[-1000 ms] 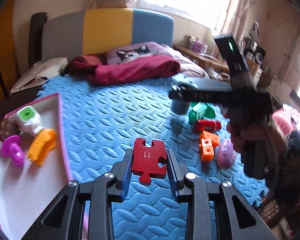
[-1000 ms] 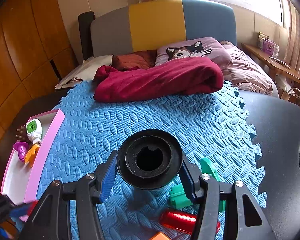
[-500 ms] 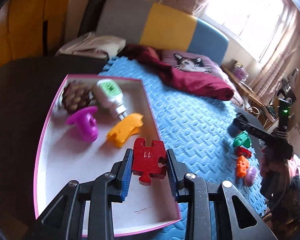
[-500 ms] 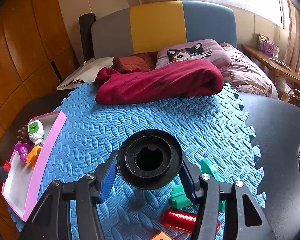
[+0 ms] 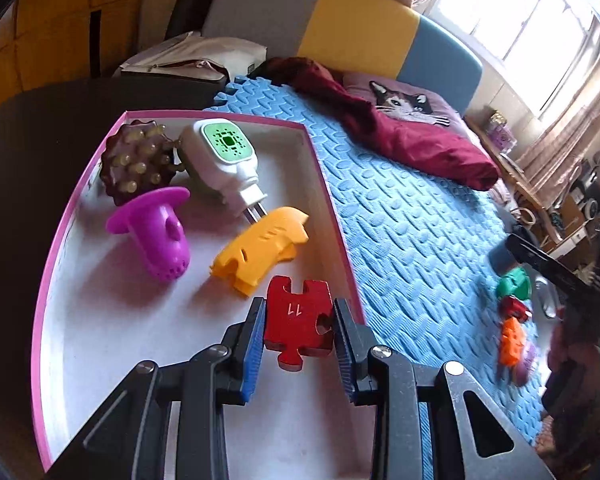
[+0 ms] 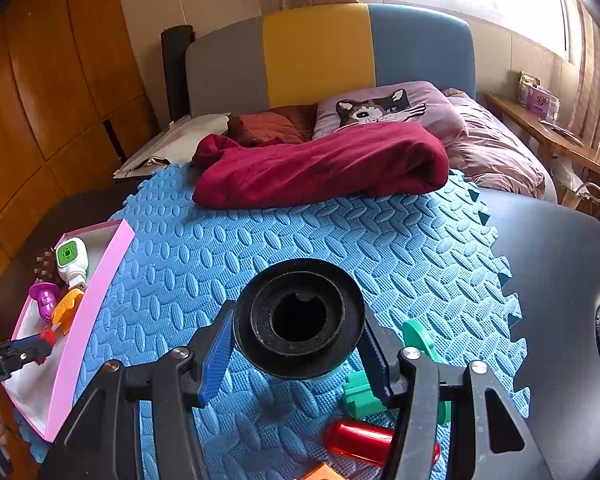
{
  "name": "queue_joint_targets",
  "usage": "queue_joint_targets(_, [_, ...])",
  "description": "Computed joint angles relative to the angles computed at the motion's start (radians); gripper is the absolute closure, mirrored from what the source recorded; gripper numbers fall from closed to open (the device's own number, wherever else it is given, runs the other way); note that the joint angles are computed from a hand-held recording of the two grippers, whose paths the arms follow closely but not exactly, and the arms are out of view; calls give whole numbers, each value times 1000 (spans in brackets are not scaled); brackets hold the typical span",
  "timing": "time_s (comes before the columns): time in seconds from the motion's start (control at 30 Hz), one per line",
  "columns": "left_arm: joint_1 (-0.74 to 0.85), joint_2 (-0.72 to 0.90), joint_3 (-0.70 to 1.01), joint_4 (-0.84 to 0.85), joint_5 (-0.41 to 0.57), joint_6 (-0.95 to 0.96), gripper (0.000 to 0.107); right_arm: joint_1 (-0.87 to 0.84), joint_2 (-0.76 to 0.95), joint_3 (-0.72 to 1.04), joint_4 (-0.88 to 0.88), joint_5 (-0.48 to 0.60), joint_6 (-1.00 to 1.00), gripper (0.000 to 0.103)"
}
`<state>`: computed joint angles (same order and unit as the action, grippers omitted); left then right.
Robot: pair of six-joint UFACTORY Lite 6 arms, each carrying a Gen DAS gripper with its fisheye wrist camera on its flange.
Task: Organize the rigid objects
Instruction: 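Carry the red puzzle piece into the tray and open the left tool while the right tool holds the cylinder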
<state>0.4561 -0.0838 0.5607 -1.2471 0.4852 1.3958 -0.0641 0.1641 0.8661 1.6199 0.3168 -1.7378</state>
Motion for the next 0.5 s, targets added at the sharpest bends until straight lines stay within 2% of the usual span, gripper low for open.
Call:
queue_joint_targets(0.17, [-65,135,82,-79,-95,37,74,2,-4,-3,6,-2,-5,45])
queue_joint_targets(0.23, [-75,156,100,-98,-104,55,74,4,-3,-3,7,-3,-5,45])
queue_joint_targets(0.33, [-82,153,99,-99,-117,52,73,7,-1,-1,8,-9,-9,45])
queue_joint_targets(0.5, [-58,80,44,-66,-103,45,63,13,11,5,3,-23,-6,45])
